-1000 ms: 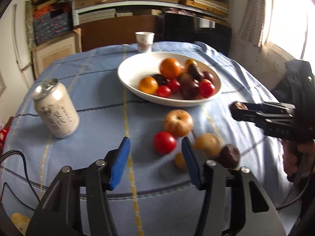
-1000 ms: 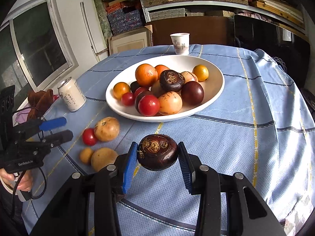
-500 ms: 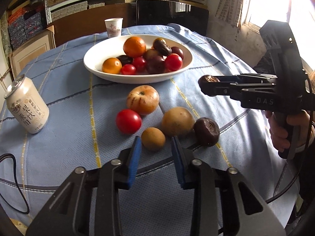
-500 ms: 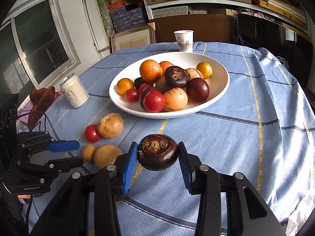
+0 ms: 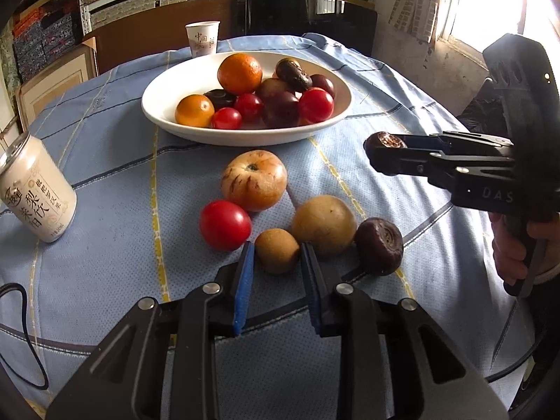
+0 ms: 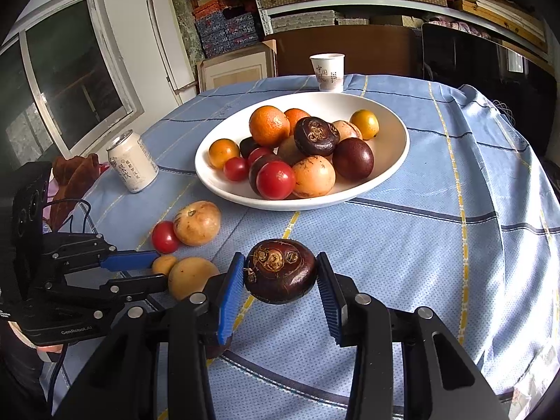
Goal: Organize fruits
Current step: 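Close the left tool on a small tan fruit while the right holds the dark fruit, then carry tan fruit and dark fruit onto the white plate and open both tools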
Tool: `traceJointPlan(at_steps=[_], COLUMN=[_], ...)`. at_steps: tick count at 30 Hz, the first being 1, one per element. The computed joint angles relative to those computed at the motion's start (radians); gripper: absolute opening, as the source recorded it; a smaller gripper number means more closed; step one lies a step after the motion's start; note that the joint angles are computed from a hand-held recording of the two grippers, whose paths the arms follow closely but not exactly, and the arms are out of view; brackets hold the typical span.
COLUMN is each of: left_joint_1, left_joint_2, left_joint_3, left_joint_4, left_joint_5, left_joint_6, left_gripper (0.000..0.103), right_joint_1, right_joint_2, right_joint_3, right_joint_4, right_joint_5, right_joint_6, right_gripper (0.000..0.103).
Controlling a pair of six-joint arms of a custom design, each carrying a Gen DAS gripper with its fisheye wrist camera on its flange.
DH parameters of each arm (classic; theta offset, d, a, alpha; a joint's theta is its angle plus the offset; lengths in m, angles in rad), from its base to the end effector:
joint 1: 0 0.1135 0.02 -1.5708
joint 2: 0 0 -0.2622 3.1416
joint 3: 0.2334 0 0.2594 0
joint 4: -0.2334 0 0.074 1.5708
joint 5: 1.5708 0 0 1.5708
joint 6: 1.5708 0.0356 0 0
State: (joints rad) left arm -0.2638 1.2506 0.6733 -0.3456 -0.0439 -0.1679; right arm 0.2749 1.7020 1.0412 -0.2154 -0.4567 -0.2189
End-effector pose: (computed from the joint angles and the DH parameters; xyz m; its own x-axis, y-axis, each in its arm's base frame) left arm 0.2396 -0.0631 0.1876 -0.7982 0.0427 -0.6009 0.1030 0.9925 -0.0664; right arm 0.3405 0.1123 0.1845 -0.6099 -0.3745 -0.6984 -0.6636 0.7231 0.1917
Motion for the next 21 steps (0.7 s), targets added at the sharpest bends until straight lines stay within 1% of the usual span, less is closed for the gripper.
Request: traceJointPlan(at_steps=[11, 15, 21], left_joint_1=[0.017, 0.024, 0.020], left_joint_2=[0.015, -0.010, -0.094], left_joint_3=[0.005, -0.008, -0.042], left_joint_4=[0.016, 0.013, 0.014], left_joint_5=[0.025, 0.038, 0.034], left_joint_6=[-0.002, -0.011, -0.021], left_gripper=[0.027, 0.027, 0.026], right_joint_1=[-0.002, -0.003, -0.003], right_joint_2=[0.002, -0.004, -0.006], right_joint_3=[0.000, -0.003, -0.005], right_joint_4=[0.002, 0.004, 0.007], right_joint_5=[0.002, -0.002, -0.008], right_joint_6=[0.002, 0.002, 0.002], right_gripper=[0.042, 0.042, 0.042])
